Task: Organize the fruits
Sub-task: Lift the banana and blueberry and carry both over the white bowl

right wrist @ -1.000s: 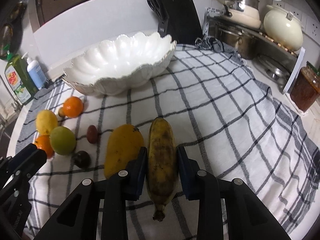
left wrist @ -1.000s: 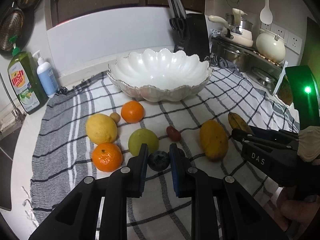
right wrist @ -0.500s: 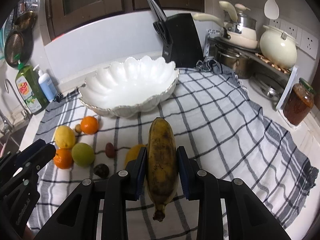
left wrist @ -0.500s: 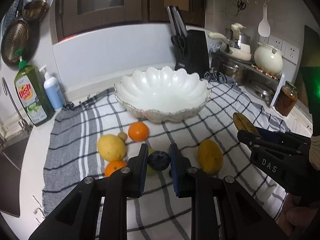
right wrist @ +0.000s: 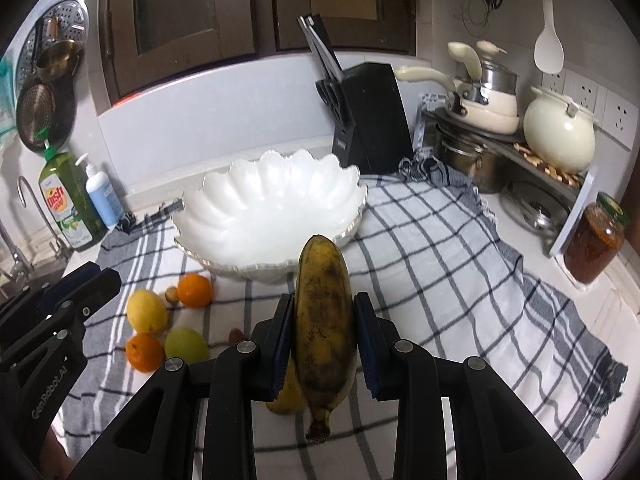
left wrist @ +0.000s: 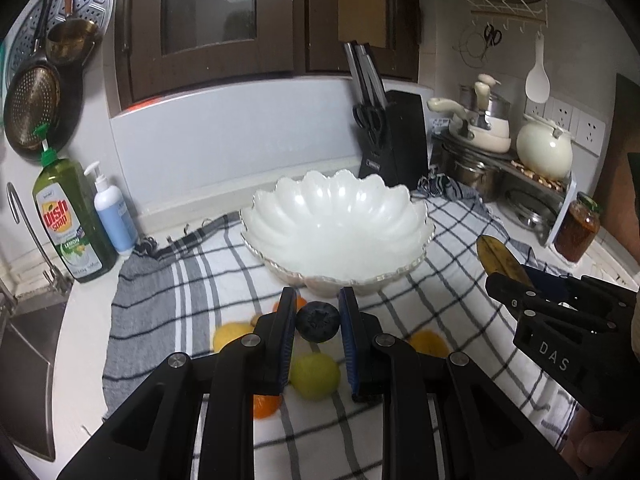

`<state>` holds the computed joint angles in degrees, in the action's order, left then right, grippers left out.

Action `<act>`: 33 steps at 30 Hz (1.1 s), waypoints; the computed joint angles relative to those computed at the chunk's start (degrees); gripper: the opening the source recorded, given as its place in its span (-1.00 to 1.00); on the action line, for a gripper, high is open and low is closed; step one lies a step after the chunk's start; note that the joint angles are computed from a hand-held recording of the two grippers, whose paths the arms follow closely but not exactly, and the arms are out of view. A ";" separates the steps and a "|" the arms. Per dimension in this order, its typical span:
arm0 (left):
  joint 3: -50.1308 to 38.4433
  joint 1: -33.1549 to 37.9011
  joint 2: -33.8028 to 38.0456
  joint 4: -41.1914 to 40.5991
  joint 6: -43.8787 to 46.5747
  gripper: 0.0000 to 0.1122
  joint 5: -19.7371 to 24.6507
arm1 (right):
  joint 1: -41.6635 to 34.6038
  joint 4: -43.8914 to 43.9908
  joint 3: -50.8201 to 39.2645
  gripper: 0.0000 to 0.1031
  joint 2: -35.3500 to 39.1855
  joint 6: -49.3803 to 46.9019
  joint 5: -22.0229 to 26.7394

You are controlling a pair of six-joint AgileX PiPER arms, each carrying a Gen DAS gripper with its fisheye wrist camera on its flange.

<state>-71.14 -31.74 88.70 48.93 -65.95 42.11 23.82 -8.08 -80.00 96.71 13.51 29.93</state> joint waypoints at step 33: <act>-30.08 16.75 18.43 -19.37 29.85 -0.60 -1.88 | -0.07 0.80 -60.91 -0.40 34.48 -4.86 22.87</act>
<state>-101.21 -14.98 107.13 29.55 -36.10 40.23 23.74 -7.28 -140.91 131.19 8.65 52.80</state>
